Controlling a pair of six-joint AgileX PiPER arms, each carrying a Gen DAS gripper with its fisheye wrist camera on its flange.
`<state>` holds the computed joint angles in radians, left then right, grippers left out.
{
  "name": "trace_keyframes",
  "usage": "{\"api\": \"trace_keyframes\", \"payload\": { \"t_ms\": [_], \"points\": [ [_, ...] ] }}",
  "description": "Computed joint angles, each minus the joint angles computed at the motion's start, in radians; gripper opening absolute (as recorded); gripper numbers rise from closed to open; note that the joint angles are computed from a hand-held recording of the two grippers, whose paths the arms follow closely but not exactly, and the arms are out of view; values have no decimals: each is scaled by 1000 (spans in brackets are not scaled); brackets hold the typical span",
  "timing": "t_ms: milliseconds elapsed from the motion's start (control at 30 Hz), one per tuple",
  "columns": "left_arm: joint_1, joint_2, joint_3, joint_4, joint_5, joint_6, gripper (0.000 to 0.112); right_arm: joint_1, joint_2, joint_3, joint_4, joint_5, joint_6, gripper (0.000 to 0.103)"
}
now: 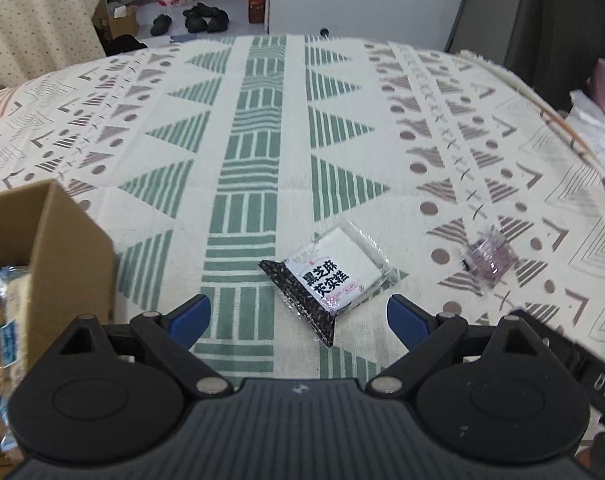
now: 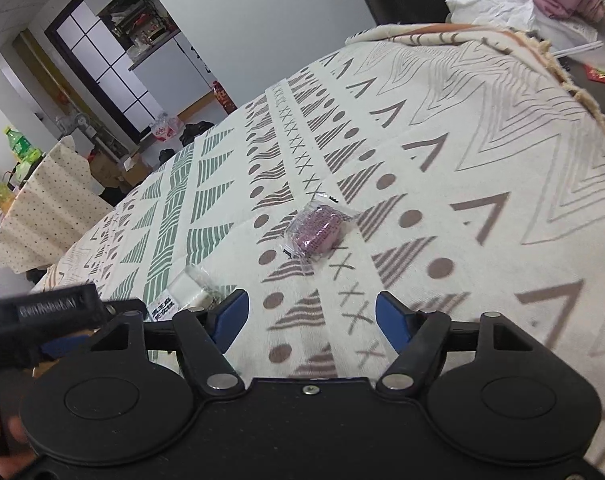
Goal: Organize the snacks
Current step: 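Withdraw both grippers from the box toward the last two snacks, then grasp the white-and-black packet with the left gripper while the right gripper grasps the purple candy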
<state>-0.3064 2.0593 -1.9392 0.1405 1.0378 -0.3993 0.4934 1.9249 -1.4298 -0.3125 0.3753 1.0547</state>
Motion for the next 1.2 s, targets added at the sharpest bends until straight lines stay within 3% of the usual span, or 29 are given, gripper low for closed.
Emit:
{"api": "trace_keyframes", "payload": {
  "t_ms": [267, 533, 700, 833, 1200],
  "points": [
    [2, 136, -128, 11, 39, 47, 95, -33, 113, -119, 115, 4, -118, 69],
    [-2, 240, -268, 11, 63, 82, 95, -40, 179, -198, 100, 5, -136, 69],
    [-6, 244, -272, 33, 31, 70, 94, -46, 220, -253, 103, 8, -156, 69],
    [10, 255, -308, -8, 55, 38, 91, -50, 250, -295, 105, 10, -159, 69],
    [4, 228, -252, 28, 32, -2, 52, -40, 299, -382, 80, 55, -162, 69]
  ]
}}
